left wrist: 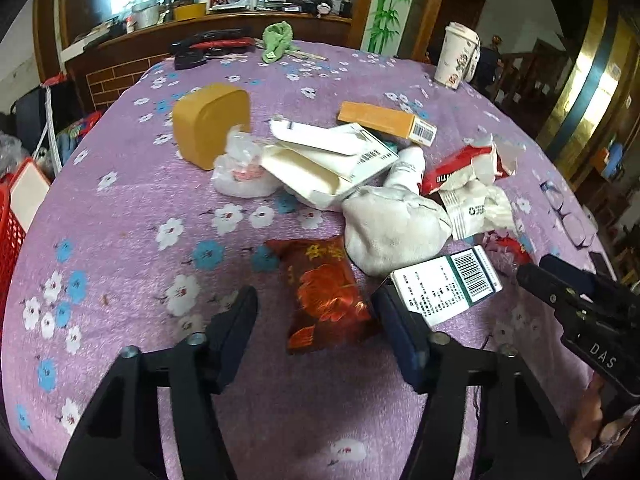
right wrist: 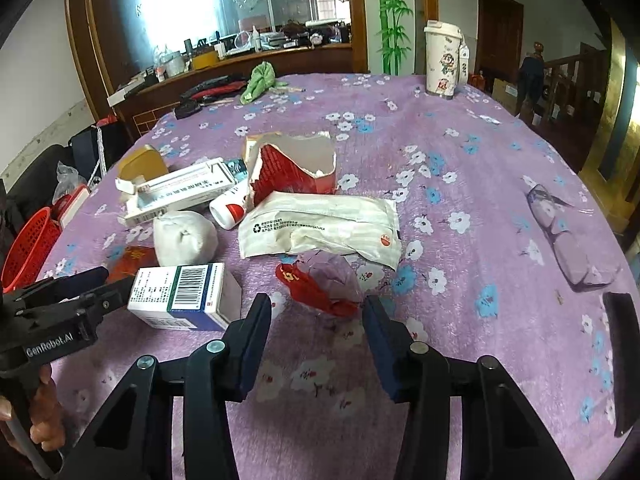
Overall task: Collect trash
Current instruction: 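Grasp the red wrapper with the right tool while the left tool grasps the red snack bag, then lift both held items and carry them toward the red wastebasket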
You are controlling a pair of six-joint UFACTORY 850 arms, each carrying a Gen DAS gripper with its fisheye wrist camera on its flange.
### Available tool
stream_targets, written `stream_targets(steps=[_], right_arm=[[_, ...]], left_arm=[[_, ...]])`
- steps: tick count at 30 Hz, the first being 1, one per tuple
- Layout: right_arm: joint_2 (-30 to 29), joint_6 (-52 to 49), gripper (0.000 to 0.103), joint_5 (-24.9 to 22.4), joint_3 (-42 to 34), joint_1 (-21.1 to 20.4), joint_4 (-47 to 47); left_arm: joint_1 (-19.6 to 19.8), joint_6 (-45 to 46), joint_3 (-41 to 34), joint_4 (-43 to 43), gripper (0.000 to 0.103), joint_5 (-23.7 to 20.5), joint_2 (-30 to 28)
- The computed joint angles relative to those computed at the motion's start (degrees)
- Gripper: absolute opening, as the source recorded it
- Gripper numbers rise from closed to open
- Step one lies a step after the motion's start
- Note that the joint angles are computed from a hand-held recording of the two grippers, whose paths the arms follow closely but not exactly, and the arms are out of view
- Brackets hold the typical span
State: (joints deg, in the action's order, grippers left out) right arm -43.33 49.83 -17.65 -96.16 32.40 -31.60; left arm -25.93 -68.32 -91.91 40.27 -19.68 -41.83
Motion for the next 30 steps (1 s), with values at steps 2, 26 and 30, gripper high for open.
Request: stream_targets(steps=[2, 26, 30], right_arm=[[-1.0, -3.3, 0.042, -0.6, -1.3, -0.3, 3.2], [3.2, -38.0, 0.006, 5.0, 5.3, -1.4, 39.7], [3.5, -28.2, 0.025, 4.9, 5.6, -1.0, 29.8]], left_arm=[[0.3, 3.6, -1.0, -3.5, 0.043, 0.2, -0.9], [-1.1, -13.1, 7.2, 15.8, 0.036, 4.7, 4.4], [-1.3, -11.2, 6.6, 14.4, 0.036, 3.5, 3.8]])
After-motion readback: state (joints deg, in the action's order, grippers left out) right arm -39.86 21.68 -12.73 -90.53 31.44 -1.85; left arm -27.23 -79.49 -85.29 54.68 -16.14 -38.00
